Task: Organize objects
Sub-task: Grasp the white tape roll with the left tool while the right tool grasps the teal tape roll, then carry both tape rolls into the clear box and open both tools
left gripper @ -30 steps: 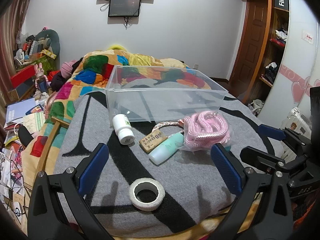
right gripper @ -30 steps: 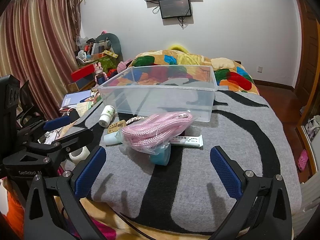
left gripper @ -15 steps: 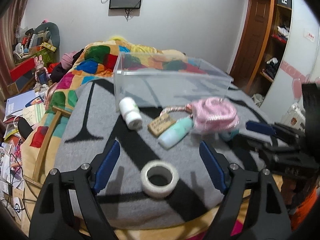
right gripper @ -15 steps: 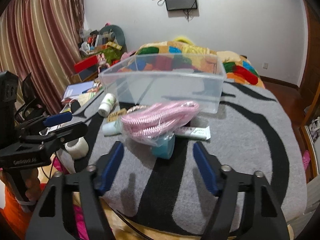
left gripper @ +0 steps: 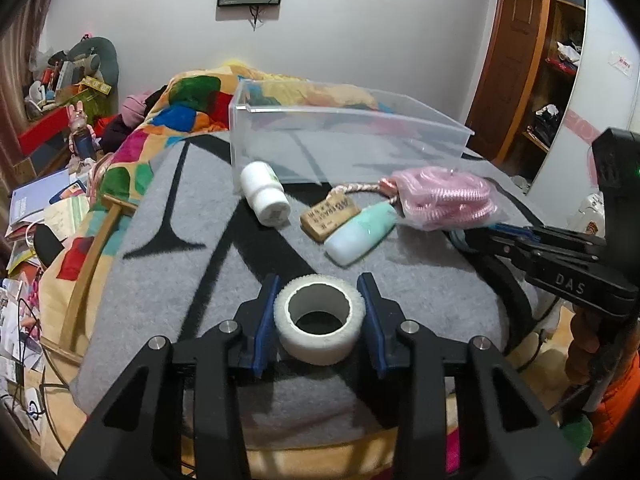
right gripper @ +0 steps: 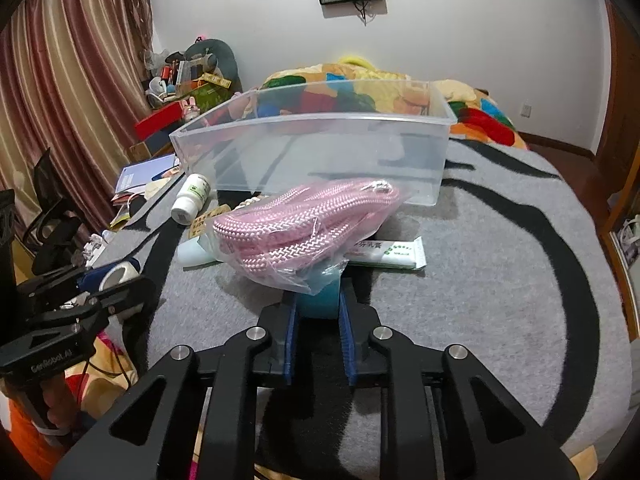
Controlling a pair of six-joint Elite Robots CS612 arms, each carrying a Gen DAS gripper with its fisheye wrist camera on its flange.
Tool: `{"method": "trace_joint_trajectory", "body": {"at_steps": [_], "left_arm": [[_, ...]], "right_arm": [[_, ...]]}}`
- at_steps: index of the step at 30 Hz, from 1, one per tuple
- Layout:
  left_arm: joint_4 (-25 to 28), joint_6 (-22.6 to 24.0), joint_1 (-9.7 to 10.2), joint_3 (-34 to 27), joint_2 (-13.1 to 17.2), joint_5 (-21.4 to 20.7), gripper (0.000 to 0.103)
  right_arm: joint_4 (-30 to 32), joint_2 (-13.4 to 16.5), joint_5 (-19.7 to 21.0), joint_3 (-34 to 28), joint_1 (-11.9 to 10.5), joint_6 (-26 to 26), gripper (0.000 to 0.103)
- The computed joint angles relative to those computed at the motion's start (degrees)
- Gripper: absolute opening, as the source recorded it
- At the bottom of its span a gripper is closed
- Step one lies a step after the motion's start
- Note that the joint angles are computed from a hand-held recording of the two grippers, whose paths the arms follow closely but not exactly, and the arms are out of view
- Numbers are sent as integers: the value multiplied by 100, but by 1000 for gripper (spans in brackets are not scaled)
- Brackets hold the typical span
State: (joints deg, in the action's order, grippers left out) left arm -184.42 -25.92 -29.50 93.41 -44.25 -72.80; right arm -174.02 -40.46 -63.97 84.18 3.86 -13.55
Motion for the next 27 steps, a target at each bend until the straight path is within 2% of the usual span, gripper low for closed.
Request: {"method": "trace_joint_trajectory", "body": {"at_steps": [8,16,22,27], "left_arm": [[-260,-44,89,-36,-79,138,39],[-331,157,168,-317,-55,348,39],[-210,321,237,-749,60,461,39],[137,265,338,-1208,222,337,39]], "right_arm": [[-283,-169,-53,244,-98,42,16],[-992,-295,108,236,-193,335,16],[-1135,-150,75,-212,-103,393,16],[-615,124,-151,-856,20,383,16]]}}
